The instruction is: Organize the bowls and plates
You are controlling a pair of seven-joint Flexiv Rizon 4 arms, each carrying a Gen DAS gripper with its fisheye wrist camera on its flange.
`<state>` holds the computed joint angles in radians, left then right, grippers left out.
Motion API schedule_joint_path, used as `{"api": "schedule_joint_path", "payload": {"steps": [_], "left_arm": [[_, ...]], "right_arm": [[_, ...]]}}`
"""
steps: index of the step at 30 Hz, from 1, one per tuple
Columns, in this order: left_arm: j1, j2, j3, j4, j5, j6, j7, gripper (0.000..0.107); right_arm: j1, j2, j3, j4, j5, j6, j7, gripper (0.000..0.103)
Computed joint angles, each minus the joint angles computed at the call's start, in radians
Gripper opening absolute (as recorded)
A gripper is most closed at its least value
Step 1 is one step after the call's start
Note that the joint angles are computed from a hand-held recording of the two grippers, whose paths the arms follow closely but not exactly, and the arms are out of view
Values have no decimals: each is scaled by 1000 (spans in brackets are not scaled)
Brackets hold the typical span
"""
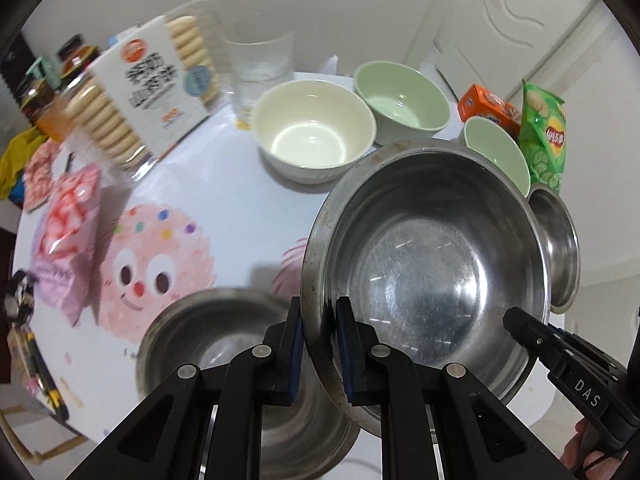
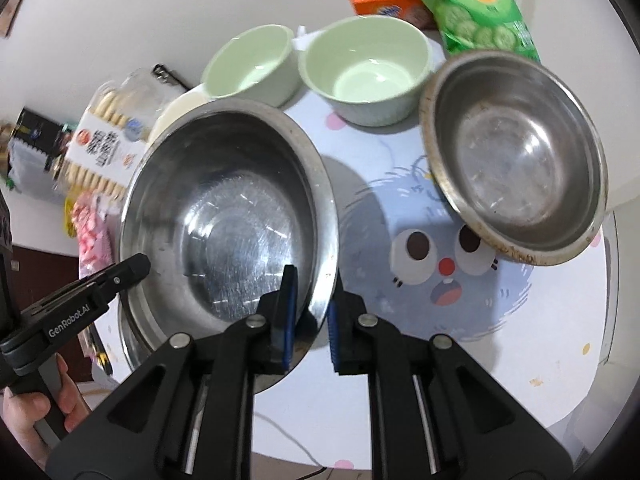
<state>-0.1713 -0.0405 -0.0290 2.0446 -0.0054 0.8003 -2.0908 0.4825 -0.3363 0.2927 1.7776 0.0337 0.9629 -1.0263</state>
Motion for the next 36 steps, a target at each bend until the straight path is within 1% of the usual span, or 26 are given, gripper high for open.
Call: {"api": "schedule_joint_path", "payload": {"steps": [3,7,16,20,24,31,36], "left_arm": [[-3,58,6,30,19,-15,-38,15],[12,137,16,104,41,-17,-88,15],[69,289,27,267,51,-49,-160,16],[88,313,24,311,49,-63,-173,16],[97,307,22,336,35,-57,-170,16],[98,294,19,352,26,-54,-166,17],[100,285,12,343,40,-74,-162,19]], "right_arm": [[10,11,15,-1,3,-5,-16,16],[25,18,32,0,11,-6,-50,16],[89,-29,62,-42,18,-48,-108,16],[118,-56,65,-57,10,-68,-118,16],[128,-73,67,-63,19,-96,-122,16],[140,-90,60,-77,6,-135,-122,16],[158,-93,49,-86,-37,-163,-128,18]]}}
